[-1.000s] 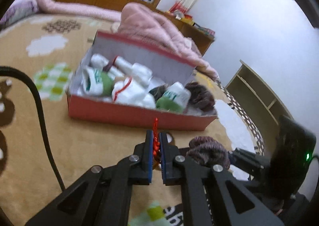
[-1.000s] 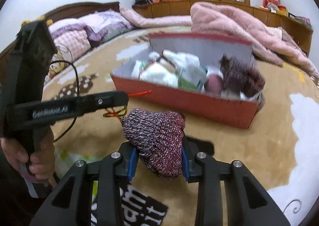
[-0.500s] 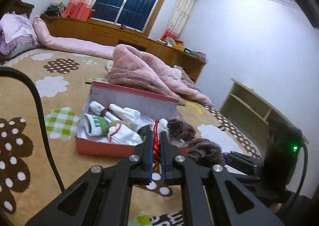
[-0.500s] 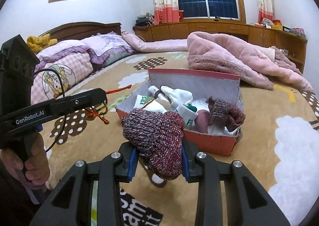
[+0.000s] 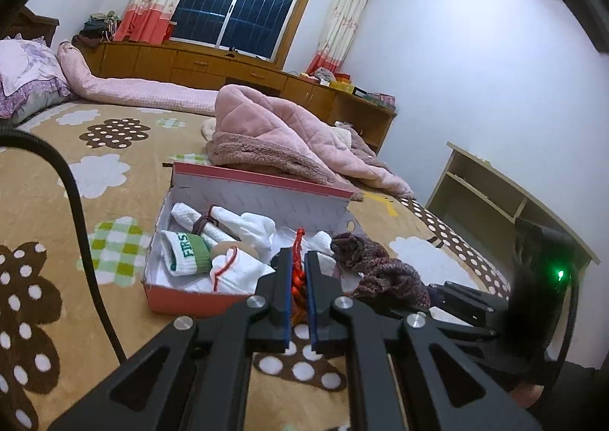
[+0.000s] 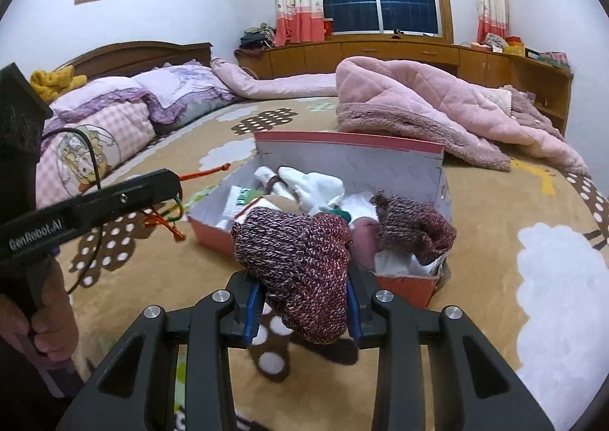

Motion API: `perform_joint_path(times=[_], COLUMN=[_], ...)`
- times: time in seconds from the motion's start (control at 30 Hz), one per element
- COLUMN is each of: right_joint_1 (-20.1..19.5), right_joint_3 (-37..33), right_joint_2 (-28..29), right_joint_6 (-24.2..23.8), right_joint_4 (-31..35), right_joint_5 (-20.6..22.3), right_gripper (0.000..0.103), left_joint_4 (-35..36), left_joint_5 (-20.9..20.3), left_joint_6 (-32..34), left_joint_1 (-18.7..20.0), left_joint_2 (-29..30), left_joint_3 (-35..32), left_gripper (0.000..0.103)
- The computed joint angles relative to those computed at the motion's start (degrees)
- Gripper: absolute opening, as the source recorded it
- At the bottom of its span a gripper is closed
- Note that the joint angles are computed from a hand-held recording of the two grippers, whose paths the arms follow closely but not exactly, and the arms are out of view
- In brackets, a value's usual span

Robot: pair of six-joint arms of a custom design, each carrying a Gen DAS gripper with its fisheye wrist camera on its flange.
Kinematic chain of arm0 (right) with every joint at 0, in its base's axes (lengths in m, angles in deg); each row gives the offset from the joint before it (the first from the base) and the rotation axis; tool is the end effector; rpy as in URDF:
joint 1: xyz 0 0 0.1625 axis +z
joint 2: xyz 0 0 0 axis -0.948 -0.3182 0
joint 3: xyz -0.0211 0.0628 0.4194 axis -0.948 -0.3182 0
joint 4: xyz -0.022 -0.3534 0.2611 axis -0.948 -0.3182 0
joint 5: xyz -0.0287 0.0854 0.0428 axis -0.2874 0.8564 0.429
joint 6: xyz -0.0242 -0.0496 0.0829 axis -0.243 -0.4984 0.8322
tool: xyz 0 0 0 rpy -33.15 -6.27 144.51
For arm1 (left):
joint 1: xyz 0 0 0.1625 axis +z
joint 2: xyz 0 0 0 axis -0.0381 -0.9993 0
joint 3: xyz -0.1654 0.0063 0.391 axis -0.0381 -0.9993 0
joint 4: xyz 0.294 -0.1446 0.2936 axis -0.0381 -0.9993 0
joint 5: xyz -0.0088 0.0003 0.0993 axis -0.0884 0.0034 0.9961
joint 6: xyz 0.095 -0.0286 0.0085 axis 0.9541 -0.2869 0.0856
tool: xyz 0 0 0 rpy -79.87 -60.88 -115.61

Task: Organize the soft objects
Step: 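Carry the maroon sock and red string charm over the shoebox, then open both tools to drop the sock and charm into the shoebox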

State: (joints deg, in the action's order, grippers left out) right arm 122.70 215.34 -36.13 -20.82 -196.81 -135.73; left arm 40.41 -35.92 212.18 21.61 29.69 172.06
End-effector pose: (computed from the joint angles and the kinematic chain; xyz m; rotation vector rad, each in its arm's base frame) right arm -0.0392 -0.3199 0.2840 0.9045 -2.4024 0.9733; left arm -0.3444 -0.3442 -0.0605 0.6574 2.5067 -1.2672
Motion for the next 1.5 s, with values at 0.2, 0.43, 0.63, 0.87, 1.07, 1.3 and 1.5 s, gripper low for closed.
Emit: perform_joint_path(times=[0.2,0.43,0.63,0.87,1.07,1.3,1.5], right_joint_1=[2.7,6.8,8.7,11.7,9.8,10.0,10.7], right_joint_3=[-2.0,-3.3,-4.5,-4.8,-6.6,-5.6,-5.1], right_joint_2=[6.9,18.6,26.6,32.6,30.1,31.6,35.1], right_joint_6=[2.7,4.2,3.0,-3.5,0.3,0.3,2.4], right_joint_4=[-6.7,-21.2,-29.3,-33.8,-25.0,-29.7,-39.0], right_joint_5=[-2.5,-6.2,-6.8,-11.5,-10.1,-10.4,-12.0], right_gripper=[0.035,0.035,0.035,0.035,0.035,0.040,0.060], left_joint_4=[-1.0,0.6,7.8,11.0,2.9,7.8,9.4], left_joint_5=[3.7,4.4,3.3,1.0,2.8,-2.3,-7.8], left_joint_6=[6.5,6.8,2.6,3.3,7.0,5.1,2.6], left_joint_1=[5.0,9.7,11.9,12.8,13.1,11.4,10.0], left_joint_2=[-1.0,1.8,6.3,10.6,7.8,10.9,12.5], left_joint_3=[-2.6,-6.2,-10.4,-13.3,-8.5,-11.8,-12.5], left_gripper=[0.006,0.006,0.006,0.006,0.006,0.011,0.058])
